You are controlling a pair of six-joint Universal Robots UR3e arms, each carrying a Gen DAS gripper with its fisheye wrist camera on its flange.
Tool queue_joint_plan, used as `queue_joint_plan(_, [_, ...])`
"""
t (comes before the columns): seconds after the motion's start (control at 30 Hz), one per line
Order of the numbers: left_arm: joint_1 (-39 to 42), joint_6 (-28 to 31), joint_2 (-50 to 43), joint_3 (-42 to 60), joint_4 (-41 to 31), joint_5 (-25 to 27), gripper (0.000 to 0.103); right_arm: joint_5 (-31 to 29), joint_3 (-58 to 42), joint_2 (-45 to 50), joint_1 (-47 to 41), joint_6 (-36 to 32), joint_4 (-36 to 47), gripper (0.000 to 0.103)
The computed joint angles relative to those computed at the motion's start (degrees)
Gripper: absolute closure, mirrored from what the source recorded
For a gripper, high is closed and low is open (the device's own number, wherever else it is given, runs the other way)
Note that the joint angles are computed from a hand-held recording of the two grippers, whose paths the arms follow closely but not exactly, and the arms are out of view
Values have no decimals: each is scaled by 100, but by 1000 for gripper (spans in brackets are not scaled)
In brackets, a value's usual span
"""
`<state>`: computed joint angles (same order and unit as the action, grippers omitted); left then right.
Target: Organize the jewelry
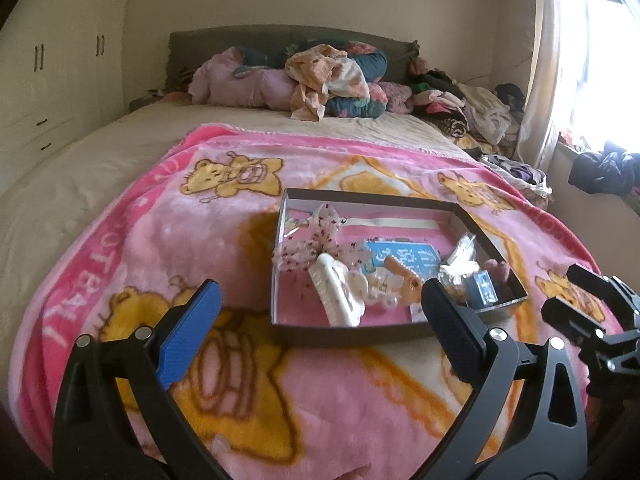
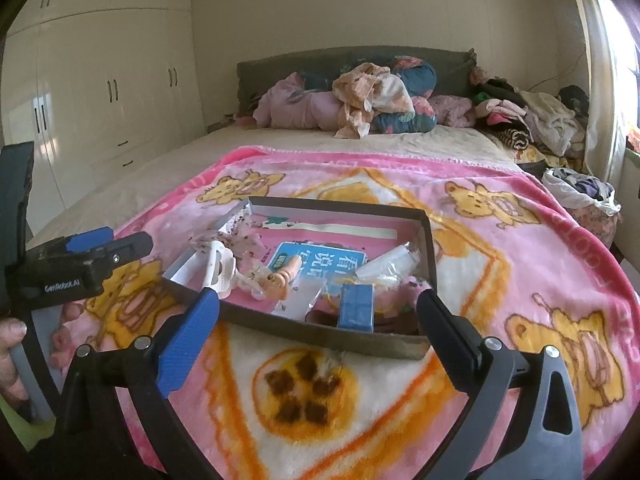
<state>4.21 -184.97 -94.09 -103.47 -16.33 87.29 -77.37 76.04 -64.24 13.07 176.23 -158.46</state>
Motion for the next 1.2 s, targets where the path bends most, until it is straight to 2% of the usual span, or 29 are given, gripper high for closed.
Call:
queue_joint_plan(0.33, [-193,-151,640,-1232,883,272,12,-117,1731,-801,-40,225,-1331,7])
queue_joint_plan(0.7, [-525,-345,943,-1645,1551,902,12,-209,2914,-1242,-117,415,-2922,6])
queue_joint_plan(0.87, [-625,-328,1012,-1782,1749,1070,12,-211,3037,-1304,-121,448,-3033,6])
queue_joint_plan(1.2, [-626,-271,1182,-1998,1740,1001,12,-214,3160,-1386,-84,501,-3058,6])
